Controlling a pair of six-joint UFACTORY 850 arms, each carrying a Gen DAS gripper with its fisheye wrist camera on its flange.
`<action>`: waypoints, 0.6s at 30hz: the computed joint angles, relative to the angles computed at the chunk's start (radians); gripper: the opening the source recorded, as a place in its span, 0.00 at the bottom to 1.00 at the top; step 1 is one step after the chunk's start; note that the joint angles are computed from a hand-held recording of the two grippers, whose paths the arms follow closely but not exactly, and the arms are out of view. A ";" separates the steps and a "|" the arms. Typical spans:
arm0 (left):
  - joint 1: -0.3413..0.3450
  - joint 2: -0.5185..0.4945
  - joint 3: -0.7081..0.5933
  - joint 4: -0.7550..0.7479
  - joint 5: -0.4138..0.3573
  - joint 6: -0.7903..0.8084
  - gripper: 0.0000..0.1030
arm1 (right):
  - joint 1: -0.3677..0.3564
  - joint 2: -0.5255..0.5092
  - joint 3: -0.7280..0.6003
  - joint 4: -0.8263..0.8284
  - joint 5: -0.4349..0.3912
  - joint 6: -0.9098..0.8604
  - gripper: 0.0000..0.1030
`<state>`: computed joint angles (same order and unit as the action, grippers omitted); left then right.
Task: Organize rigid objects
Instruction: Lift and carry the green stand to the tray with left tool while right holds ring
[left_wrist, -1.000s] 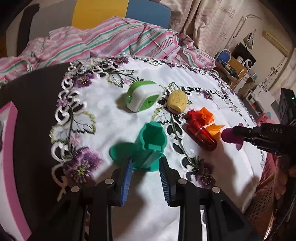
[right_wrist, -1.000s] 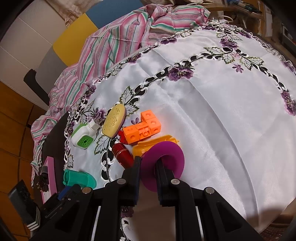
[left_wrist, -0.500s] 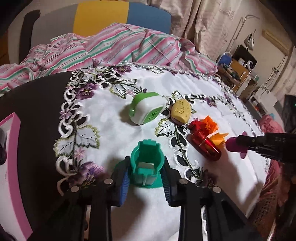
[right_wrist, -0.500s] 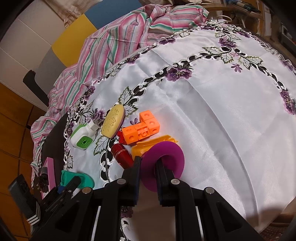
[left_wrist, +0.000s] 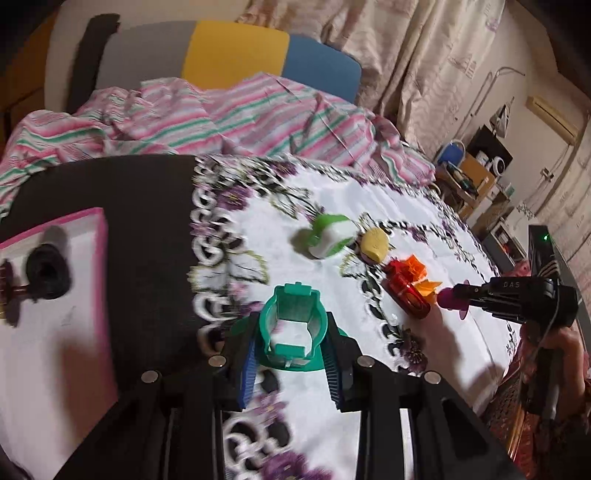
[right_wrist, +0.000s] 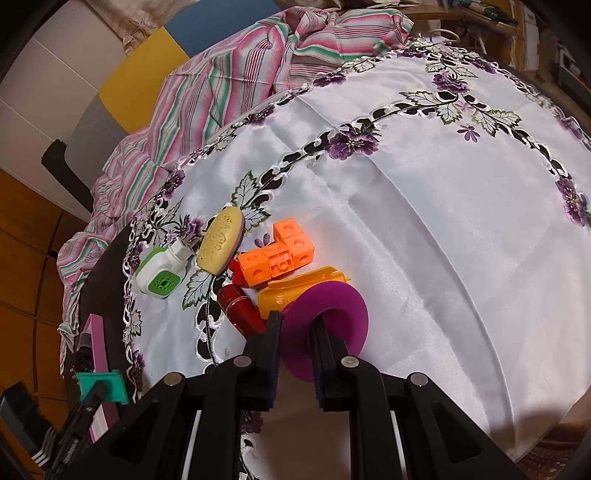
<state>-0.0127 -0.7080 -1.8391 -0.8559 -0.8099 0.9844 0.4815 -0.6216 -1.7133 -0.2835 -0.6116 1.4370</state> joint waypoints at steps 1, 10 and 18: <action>0.009 0.003 0.002 -0.003 0.002 0.005 0.30 | 0.000 0.001 0.001 -0.004 0.001 0.003 0.15; 0.123 -0.028 -0.043 0.030 0.020 -0.066 0.30 | 0.025 0.003 -0.018 -0.111 0.011 0.023 0.15; 0.193 -0.113 -0.139 0.099 0.017 -0.186 0.30 | 0.033 -0.047 -0.101 -0.069 -0.027 -0.026 0.15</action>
<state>0.1808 -0.8207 -1.9783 -0.7566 -0.7930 0.7984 0.5148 -0.6685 -1.8147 -0.3523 -0.6386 1.4106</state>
